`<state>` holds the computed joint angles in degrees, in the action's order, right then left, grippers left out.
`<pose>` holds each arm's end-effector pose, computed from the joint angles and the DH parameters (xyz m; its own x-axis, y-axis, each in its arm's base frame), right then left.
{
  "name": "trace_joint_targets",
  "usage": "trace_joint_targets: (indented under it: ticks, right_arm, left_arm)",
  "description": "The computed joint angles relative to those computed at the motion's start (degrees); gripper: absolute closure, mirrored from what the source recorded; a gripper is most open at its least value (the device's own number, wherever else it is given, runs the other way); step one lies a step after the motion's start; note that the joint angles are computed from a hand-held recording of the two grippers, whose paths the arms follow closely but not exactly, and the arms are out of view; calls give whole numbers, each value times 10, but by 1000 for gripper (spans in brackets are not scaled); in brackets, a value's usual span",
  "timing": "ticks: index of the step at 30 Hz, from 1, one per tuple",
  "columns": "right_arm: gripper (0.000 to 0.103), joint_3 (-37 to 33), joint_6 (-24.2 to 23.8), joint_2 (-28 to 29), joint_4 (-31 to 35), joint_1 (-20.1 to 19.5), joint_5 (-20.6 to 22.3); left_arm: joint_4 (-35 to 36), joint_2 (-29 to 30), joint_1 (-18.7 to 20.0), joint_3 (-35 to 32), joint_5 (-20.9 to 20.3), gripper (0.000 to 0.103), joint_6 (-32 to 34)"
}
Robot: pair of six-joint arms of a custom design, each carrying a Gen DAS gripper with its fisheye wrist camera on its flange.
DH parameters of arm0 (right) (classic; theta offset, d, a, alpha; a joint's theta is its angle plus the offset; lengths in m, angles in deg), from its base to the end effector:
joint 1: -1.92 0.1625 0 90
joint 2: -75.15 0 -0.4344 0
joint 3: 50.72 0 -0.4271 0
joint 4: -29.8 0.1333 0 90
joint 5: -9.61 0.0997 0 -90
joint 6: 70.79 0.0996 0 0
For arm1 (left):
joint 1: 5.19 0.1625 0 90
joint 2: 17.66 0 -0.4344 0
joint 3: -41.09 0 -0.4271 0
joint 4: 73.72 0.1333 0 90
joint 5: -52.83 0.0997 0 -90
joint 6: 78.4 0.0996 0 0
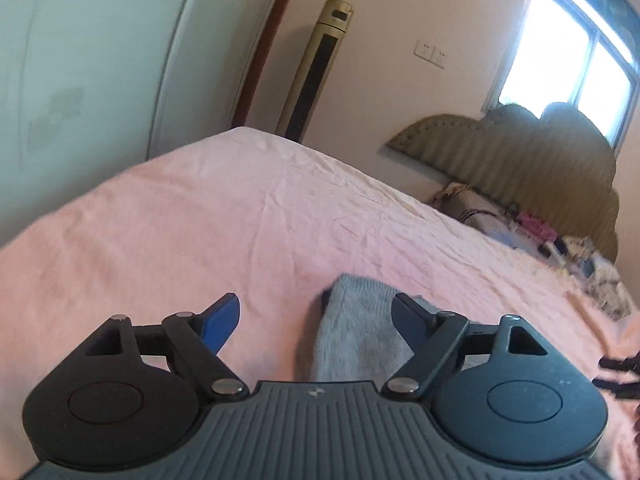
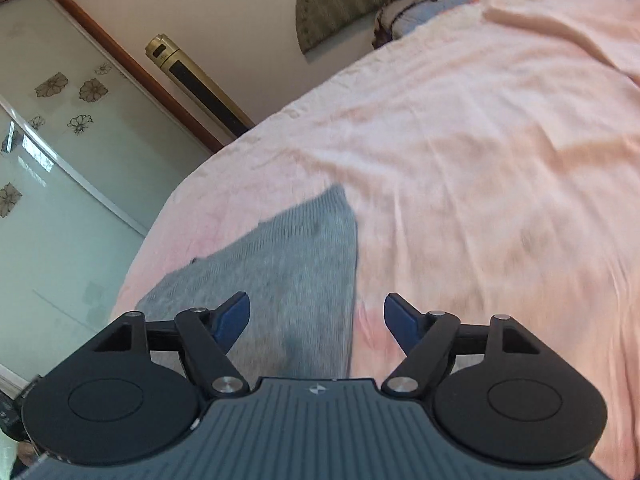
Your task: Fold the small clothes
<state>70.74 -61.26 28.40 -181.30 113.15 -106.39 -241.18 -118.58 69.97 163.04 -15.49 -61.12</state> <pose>0.2805 -0.4745 0.0774 -0.9809 0.0773 0.1783 -0.0886 0.6390 -0.7641 0.0495 -0.4772 0.4677 -0.8909 0.1019 -0.4426 0.4255 0.5281 -0.7349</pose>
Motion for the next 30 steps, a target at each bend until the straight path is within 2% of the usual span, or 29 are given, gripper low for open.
trace_joint_targets:
  ticks: [2, 3, 4, 6, 7, 8, 9, 11, 12, 13, 15, 16, 18, 19, 21, 23, 25, 26, 27, 28, 30]
  right_arm:
    - [28, -59, -29, 17, 43, -21, 13]
    - [28, -90, -36, 29, 71, -28, 5]
    - [28, -120, -40, 42, 100, -32, -7]
    - [28, -180, -53, 73, 153, -36, -41]
    - [28, -198, -57, 84, 170, -38, -47]
    - [28, -211, -61, 93, 180, -40, -48]
    - [28, -220, -74, 105, 169, -39, -44]
    - [53, -227, -88, 106, 196, -43, -7]
    - [88, -234, -90, 109, 214, -42, -10]
    - [89, -240, -101, 114, 220, -39, -21]
    - [89, -240, -115, 117, 203, -35, -29]
    - [90, -233, -119, 116, 174, -35, -25]
    - [90, -212, -116, 108, 115, -40, 4]
    - [90, -210, -108, 108, 106, -44, 3]
    - [89, -219, -103, 115, 133, -49, -16]
    - [86, -212, -101, 118, 115, -51, -11]
    - [60, -211, -88, 117, 104, -41, -34]
    - [52, -213, -99, 123, 70, -30, -59]
    - [47, -214, -116, 129, 34, -19, -74]
    - [47, -215, -126, 134, 11, -11, -78]
    - [47, -226, -145, 143, 18, 3, -62]
  left_arm:
    - [6, 77, -12, -43, 52, 21, 34]
    - [40, 108, -11, -71, 60, 23, 38]
    - [57, 139, -12, -92, 66, 41, 40]
    - [51, 186, -14, -118, 90, 45, 48]
    - [67, 208, -16, -135, 105, 45, 45]
    - [90, 225, -20, -151, 140, 46, 22]
    - [95, 239, -22, -160, 152, 52, 18]
    - [62, 254, -23, -160, 151, 70, 55]
    - [55, 260, -24, -162, 150, 88, 69]
    - [43, 262, -26, -161, 151, 98, 78]
    - [-13, 264, -32, -150, 172, 99, 100]
    - [-29, 264, -29, -148, 170, 99, 107]
    - [-29, 274, -21, -156, 190, 99, 104]
    - [-57, 276, -18, -151, 186, 99, 127]
    - [-81, 270, -26, -137, 193, 96, 152]
    - [-115, 256, -37, -118, 187, 94, 169]
    - [-169, 245, -56, -99, 203, 91, 184]
    - [-180, 235, -64, -89, 198, 89, 178]
    - [-175, 225, -69, -82, 182, 84, 162]
    - [-168, 217, -73, -74, 164, 76, 149]
    - [-151, 222, -82, -64, 153, 65, 147]
